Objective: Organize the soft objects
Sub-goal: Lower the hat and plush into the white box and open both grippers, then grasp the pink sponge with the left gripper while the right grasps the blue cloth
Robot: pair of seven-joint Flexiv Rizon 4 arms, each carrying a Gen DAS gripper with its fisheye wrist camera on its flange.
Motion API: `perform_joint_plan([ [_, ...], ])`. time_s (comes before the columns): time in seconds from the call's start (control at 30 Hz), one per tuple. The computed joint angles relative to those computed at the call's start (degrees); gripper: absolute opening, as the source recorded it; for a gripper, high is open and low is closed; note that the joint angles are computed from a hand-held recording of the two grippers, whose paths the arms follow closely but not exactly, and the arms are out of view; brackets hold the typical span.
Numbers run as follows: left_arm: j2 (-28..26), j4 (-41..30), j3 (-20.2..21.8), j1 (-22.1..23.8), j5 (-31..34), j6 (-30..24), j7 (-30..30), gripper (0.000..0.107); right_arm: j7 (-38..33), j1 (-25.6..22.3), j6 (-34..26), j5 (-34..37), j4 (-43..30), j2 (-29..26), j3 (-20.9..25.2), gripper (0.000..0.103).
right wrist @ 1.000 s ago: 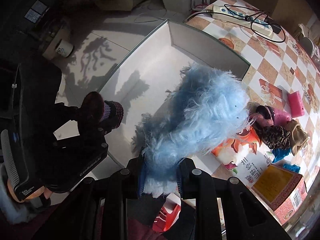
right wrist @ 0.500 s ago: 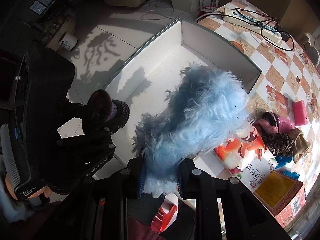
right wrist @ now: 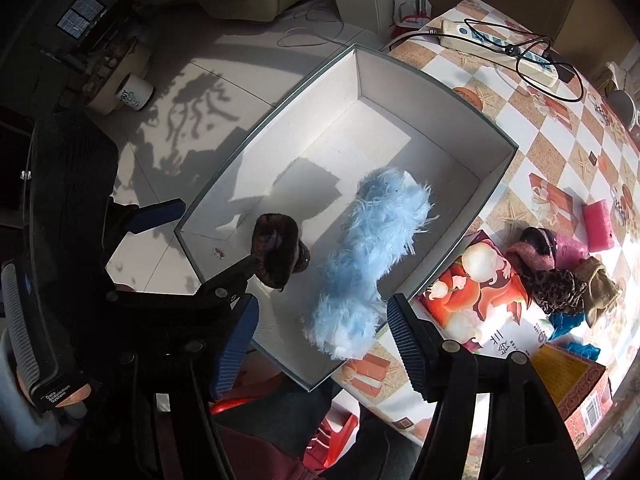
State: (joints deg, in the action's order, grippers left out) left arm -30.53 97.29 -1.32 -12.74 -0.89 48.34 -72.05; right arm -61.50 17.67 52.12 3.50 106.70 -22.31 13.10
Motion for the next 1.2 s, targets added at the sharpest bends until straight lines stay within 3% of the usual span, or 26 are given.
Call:
perform_joint_plan([
  [0.17, -0.1, 0.4, -1.9, 1.8, -4.1, -0.7, 1.5, 0.090, 3.1, 0.0, 0.0, -0.6, 0.5, 0.5, -1.1, 0.102],
  [0.23, -0.1, 1.0, -3.5, 3.2, -7.4, -0.8, 3.8, 0.103, 3.3, -0.9, -0.2, 0.9, 0.6, 0.7, -0.7, 0.102],
  [0.5, -1.0, -1.0, -7.6, 4.5, -17.1, -3.7, 11.8, 0.103, 8.6, -3.0, 2.9, 4.2, 5.1, 5.0, -1.2, 0.102],
  [0.8, -4.5, -11.2, -8.2, -0.9, -14.6, -7.2, 16.9, 0.103, 24.7, -5.8, 6.2, -3.0, 17.1, 18.0, -5.3, 0.102],
  [0.97, -9.3, -20.4, -7.7, -5.4, -12.4, -13.0, 14.2, 0.103, 32.1, -10.6, 5.2, -5.9, 24.7, 26.4, -6.5, 0.102],
  [1.2, -16.8, -34.6, -6.5, -12.7, -7.1, -18.0, 10.2, 0.103, 29.4, -15.6, 5.2, 0.8, 31.5, 30.4, -9.8, 0.102],
])
